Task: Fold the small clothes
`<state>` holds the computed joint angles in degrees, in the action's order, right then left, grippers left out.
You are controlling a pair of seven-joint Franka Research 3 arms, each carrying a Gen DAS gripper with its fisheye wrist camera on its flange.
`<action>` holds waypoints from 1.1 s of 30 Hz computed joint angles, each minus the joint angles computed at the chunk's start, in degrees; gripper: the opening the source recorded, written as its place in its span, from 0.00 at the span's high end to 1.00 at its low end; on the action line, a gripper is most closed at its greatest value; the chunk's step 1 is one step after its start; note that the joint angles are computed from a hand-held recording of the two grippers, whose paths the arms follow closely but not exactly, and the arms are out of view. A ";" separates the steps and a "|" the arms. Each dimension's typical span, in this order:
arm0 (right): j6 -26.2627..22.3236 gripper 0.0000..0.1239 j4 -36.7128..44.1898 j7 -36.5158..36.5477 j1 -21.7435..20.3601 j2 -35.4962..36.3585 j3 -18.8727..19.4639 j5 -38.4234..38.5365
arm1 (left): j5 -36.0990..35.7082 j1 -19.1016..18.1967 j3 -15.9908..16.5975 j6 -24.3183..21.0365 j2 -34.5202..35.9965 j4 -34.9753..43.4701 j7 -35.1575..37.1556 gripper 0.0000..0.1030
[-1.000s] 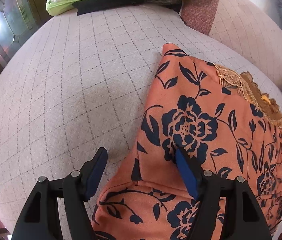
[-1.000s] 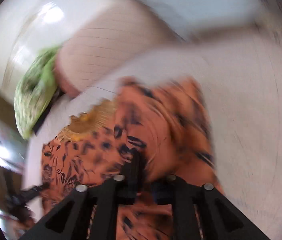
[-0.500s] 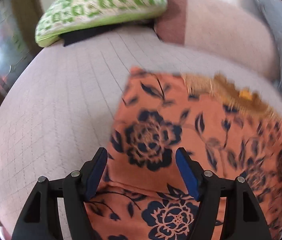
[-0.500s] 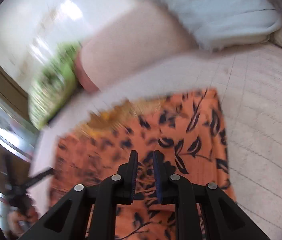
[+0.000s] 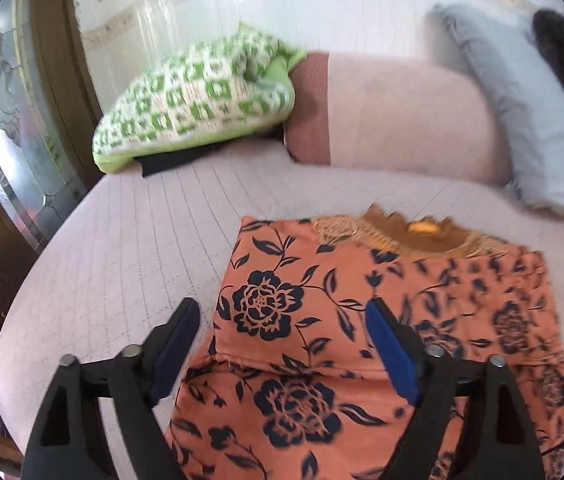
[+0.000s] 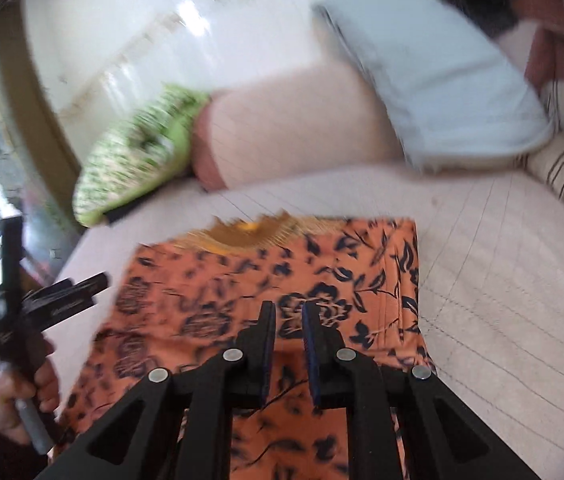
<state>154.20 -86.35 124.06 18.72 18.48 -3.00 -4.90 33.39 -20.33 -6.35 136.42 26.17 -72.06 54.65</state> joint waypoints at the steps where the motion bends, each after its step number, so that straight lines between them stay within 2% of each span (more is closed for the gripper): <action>1: 1.93 0.87 -1.52 1.88 0.90 -0.98 -0.51 -1.01 | 0.68 -0.20 0.18 1.22 -1.81 -2.26 -1.19 0.16; 3: 4.54 0.87 -4.72 4.83 2.13 -3.41 -1.11 -2.83 | 2.18 -0.23 0.06 3.70 -5.64 -7.18 -3.19 0.16; 5: 5.55 0.87 -6.92 8.98 3.99 -5.17 -2.54 -8.41 | 3.27 0.07 -0.35 4.93 -8.06 -10.13 -4.25 0.16; 9: 7.24 0.87 -9.24 11.96 4.58 -5.82 -2.05 -14.02 | 5.81 1.06 -1.14 6.91 -12.56 -15.86 -6.55 0.16; 16: 5.14 0.87 -9.29 16.81 5.48 -4.99 -2.06 -20.23 | 7.43 2.89 -2.81 8.30 -16.09 -20.63 -9.14 0.16; 18: 6.37 0.87 -9.30 18.04 5.00 -4.66 -1.75 -19.52 | 6.88 3.25 -3.30 8.39 -16.72 -21.30 -9.09 0.16; 23: 4.46 0.87 -6.31 19.48 4.90 -2.12 -1.71 -17.19 | 5.82 3.55 -4.19 8.05 -17.82 -22.66 -8.91 0.16; 27: 3.05 0.87 -3.03 18.68 5.51 0.59 -2.13 -16.32 | 8.36 3.46 -4.59 8.18 -20.99 -27.72 -10.84 0.16; 30: 1.98 0.87 -1.07 17.82 6.89 2.05 -3.42 -18.77 | 7.17 4.37 -5.21 8.68 -23.75 -32.30 -10.26 0.16; 33: 3.01 0.87 -0.41 16.49 6.67 2.76 -3.27 -18.13 | 6.83 5.21 -5.78 7.39 -25.82 -35.52 -10.05 0.16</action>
